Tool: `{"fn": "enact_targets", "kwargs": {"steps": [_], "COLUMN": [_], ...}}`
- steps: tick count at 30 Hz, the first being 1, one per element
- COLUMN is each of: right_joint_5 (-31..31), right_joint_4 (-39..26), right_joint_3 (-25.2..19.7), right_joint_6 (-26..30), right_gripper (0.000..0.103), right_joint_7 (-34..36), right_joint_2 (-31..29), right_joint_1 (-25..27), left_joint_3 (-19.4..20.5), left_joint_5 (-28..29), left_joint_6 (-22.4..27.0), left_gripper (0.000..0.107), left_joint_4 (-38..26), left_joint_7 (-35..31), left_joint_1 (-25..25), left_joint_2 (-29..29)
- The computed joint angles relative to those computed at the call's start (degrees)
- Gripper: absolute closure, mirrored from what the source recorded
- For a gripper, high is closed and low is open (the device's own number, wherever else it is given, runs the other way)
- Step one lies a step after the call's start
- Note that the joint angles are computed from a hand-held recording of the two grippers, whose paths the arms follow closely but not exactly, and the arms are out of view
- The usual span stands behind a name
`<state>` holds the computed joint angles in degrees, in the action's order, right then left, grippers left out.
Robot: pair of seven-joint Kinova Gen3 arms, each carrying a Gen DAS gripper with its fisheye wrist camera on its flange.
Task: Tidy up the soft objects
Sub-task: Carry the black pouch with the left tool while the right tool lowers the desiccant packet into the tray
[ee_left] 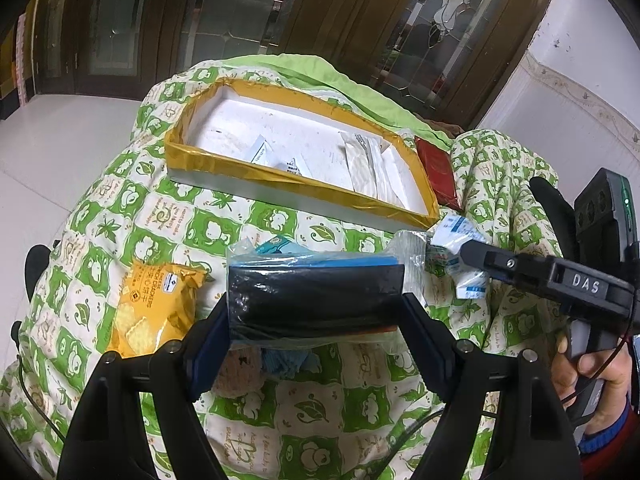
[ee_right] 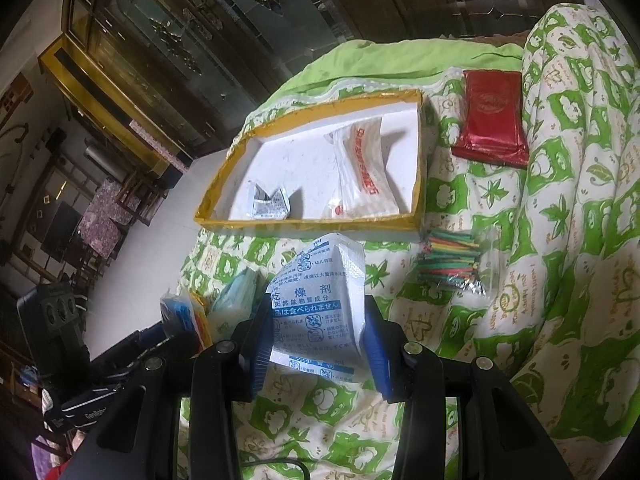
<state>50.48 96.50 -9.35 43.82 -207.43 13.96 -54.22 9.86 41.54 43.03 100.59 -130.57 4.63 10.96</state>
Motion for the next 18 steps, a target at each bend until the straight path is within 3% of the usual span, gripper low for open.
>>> {"fn": "enact_targets", "kwargs": {"steps": [9,18], "right_joint_5": [-4.95,-12.02], "right_joint_4": [-2.45,-6.76], "right_joint_3": [-0.65,0.65], "right_joint_6": [3.76,1.48], "right_gripper": [0.058,0.058], "right_joint_7": [6.36,17.19], "right_joint_2": [-1.73,-1.25], "right_joint_1": [3.33,9.16], "left_joint_3": [0.05,0.75], "left_joint_5": [-2.56,-7.62], "left_joint_6": [0.07,0.33], "left_gripper": [0.028,0.028], "left_joint_4": [-2.84,-9.02], "left_joint_7": [1.23,5.65], "left_joint_1": [0.52,2.16], "left_joint_2": [0.75,3.89]}}
